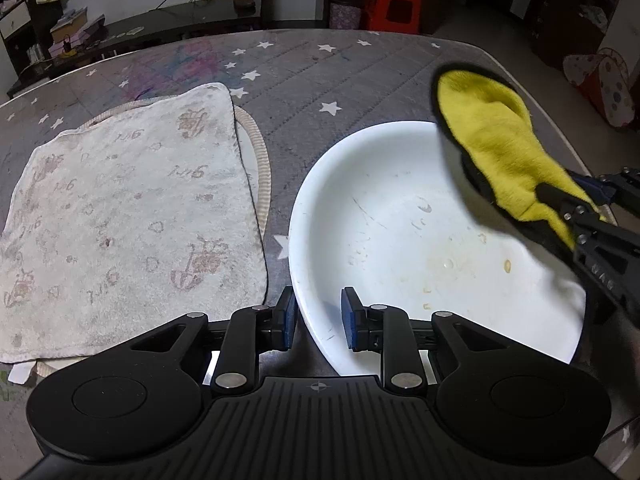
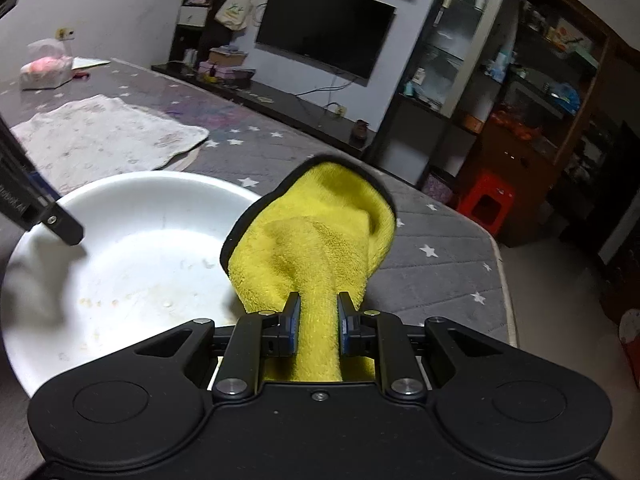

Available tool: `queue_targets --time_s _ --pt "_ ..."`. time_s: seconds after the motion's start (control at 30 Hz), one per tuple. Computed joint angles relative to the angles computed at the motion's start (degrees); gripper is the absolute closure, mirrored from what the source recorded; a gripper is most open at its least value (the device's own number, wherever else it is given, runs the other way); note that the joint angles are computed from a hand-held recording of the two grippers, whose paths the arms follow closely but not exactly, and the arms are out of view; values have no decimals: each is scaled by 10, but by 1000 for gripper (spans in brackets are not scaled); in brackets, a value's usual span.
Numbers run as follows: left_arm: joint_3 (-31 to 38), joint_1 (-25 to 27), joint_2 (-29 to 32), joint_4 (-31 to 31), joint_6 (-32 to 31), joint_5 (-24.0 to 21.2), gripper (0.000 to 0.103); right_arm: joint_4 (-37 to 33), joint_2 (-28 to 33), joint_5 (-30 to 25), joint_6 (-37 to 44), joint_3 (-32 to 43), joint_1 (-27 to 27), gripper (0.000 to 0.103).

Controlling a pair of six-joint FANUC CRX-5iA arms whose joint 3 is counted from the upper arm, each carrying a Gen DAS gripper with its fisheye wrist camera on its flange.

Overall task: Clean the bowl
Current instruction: 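Lift the yellow cloth out of the bowl with the right gripper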

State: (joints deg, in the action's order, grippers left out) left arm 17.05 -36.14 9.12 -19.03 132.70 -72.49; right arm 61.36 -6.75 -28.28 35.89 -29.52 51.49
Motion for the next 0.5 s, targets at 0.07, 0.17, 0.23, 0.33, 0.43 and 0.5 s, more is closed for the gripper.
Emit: queue_targets --time_s 0.07,0.17,0.23,0.33,0.43,0.5 --pt "-1 4 -1 2 3 1 79 8 -2 -1 -14 -2 -6 83" --pt "2 5 1 0 5 -1 80 -15 -8 3 -7 -3 -12 83" --pt "5 3 3 -4 10 -4 80 -12 -10 6 -10 -6 -14 83" --pt "4 4 2 -7 15 -3 80 -13 -16 16 -24 -11 -21 83" --pt "4 6 3 -5 14 -2 80 -22 -21 19 -31 -16 -26 83" --pt "5 6 4 -7 14 -4 80 -28 -27 17 -32 -21 -29 83"
